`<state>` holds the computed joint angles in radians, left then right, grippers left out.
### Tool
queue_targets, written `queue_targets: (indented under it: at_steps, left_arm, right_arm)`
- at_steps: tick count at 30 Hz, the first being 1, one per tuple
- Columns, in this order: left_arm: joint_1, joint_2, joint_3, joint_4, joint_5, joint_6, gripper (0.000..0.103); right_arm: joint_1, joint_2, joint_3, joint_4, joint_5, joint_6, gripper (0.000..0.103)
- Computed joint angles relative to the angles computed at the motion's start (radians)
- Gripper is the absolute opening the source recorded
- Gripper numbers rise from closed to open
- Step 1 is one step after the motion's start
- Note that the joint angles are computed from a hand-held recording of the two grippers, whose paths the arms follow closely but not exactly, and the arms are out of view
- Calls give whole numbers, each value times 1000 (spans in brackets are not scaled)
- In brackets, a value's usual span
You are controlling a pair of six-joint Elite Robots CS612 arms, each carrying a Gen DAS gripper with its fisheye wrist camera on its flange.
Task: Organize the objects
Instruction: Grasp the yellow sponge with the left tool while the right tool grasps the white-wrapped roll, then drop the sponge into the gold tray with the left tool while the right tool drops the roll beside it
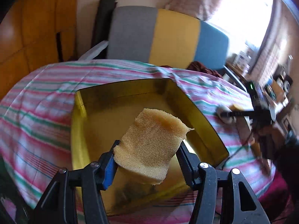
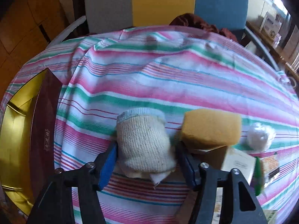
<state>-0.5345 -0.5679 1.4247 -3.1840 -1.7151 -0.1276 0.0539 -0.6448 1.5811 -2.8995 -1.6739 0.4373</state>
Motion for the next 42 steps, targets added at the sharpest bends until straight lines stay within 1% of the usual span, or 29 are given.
queue_targets:
  at_steps: [1, 2, 4, 6, 8, 10, 11, 13, 15, 16, 18, 20, 23, 24, 25, 26, 28, 31, 33, 34, 38, 40, 42]
  left_arm:
    - [6, 3, -14, 19, 5, -22, 60]
    - [13, 11, -35, 40, 12, -47, 60]
    - [21, 25, -72, 79, 39, -90, 60]
    - [29, 45, -122, 138, 65, -139, 60]
    - [33, 68, -173, 185, 95, -171, 60]
    - [36, 84, -212, 229, 118, -195, 60]
    - [36, 95, -235, 251, 130, -201, 60]
    - [32, 119, -282, 292, 182, -210, 61]
    - [33, 141, -332, 350, 183, -223, 62]
    - [32, 151, -350, 364, 198, -220, 62]
    - [22, 179, -401, 405, 283, -207, 62]
    - [18, 205, -453, 457, 326, -200, 63]
    - [16, 233, -504, 496, 355, -202, 65]
    - [16, 239, -515, 504, 358, -204, 68]
    - [15, 239, -517, 507, 357, -206, 74]
    - [13, 237, -513, 498, 354, -207, 76]
    - [10, 228, -493, 459, 362, -196, 84]
    - [2, 223, -483, 448, 417, -168, 85]
    - [4, 205, -452, 413, 416, -170, 85]
    - [5, 192, -427, 389, 418, -173, 85]
    - [6, 117, -270, 229, 433, -158, 85]
    - [11, 80, -186, 162, 416, -163, 85]
    - [14, 52, -121, 114, 398, -154, 84]
  right_arm:
    - [2, 1, 2, -10, -7, -15, 56]
    - [11, 1, 4, -15, -32, -9, 55]
    - [16, -4, 22, -39, -19, -18, 55]
    - [23, -12, 42, -51, -7, -32, 55]
    - [32, -20, 66, -81, 11, -55, 55]
    - [42, -24, 81, -96, 12, -85, 55]
    - [45, -26, 83, -99, 11, -95, 55]
    - [47, -24, 88, -118, 10, -104, 55]
    - [46, -20, 86, -131, 8, -106, 55]
    - [46, -19, 87, -137, 8, -109, 55]
    - [48, -18, 88, -144, 5, -119, 55]
    - [47, -17, 90, -150, 5, -127, 55]
    - [47, -17, 90, -151, 7, -132, 55]
    - [47, -16, 88, -149, 7, -134, 55]
    - [47, -17, 89, -148, 7, -135, 55]
    - [47, -17, 89, -147, 7, -135, 55]
    - [47, -16, 87, -146, 6, -135, 55]
    - [48, -16, 88, -148, 1, -138, 55]
    - [49, -14, 88, -155, -5, -140, 55]
    - [51, -12, 86, -157, -10, -141, 55]
    - [53, -12, 89, -172, -26, -127, 55]
    - [54, -20, 98, -197, -41, -107, 55]
    - [55, -37, 115, -237, -30, -88, 55]
